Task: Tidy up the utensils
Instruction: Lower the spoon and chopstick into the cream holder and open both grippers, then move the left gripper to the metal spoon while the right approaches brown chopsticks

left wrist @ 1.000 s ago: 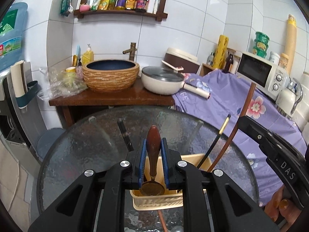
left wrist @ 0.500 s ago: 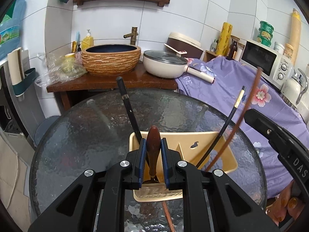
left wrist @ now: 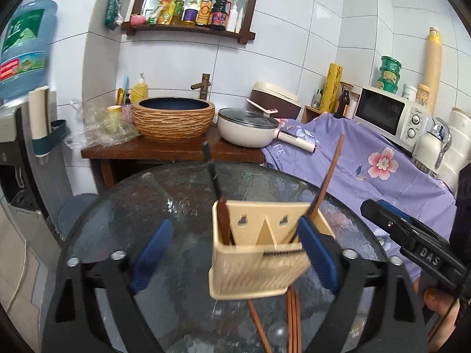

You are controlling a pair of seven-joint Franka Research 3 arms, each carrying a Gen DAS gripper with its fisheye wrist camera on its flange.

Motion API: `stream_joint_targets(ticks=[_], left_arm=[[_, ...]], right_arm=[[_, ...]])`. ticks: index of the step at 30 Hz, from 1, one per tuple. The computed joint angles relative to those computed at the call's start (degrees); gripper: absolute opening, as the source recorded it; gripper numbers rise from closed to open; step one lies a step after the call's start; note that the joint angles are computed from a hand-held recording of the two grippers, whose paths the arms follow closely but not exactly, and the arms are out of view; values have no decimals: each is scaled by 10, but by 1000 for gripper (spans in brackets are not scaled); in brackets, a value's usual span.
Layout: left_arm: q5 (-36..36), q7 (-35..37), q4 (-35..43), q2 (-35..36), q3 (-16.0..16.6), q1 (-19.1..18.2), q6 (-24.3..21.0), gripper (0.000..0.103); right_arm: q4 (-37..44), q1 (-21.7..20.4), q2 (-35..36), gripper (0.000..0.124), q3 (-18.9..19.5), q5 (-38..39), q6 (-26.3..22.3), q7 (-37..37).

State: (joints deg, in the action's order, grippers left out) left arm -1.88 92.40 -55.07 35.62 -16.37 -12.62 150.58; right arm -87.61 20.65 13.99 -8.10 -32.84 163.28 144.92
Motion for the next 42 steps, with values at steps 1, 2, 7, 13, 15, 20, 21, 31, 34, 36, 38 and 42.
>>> stream_joint_targets(ticks=[1, 2, 7, 13, 15, 20, 21, 31, 34, 36, 38, 42], left_arm=[[-7, 6, -50, -27, -5, 11, 16, 90], [-12, 11, -87, -47, -9, 20, 24, 91], [-43, 45, -207, -106, -26, 49, 25, 91], [-58, 63, -298, -145, -22, 55, 23, 89], [-68, 70, -318, -153, -22, 57, 16, 89], [-66, 62, -353, -167, -13, 51, 18, 86], [-69, 65, -355, -167, -13, 52, 15, 84], [-59, 58, -377, -171, -6, 38, 8, 71], [-62, 60, -379, -172, -9, 40, 1, 68], [-62, 62, -384, -174, -9, 40, 2, 66], [-65, 65, -388, -176, -10, 41, 2, 65], [-70, 64, -392, -180, -11, 39, 1, 62]], right_arm=[[-22, -4, -12, 62, 9, 16, -1, -13], [-35, -8, -18, 62, 15, 27, -1, -23], [-104, -18, -50, 62, 53, 87, -38, -102], [-138, -14, -58, 62, 70, 78, -81, -105], [-148, -18, -58, 62, 76, 103, -85, -117], [-151, -15, -52, 57, 81, 122, -109, -126], [-150, -17, -49, 55, 83, 137, -113, -134], [-121, -20, -14, 38, 87, 250, -143, -191], [-106, -13, -3, 34, 81, 243, -163, -184], [-93, -11, 7, 32, 80, 246, -175, -187], [-85, -9, 12, 30, 79, 246, -182, -189], [-67, -4, 24, 29, 74, 243, -194, -190]])
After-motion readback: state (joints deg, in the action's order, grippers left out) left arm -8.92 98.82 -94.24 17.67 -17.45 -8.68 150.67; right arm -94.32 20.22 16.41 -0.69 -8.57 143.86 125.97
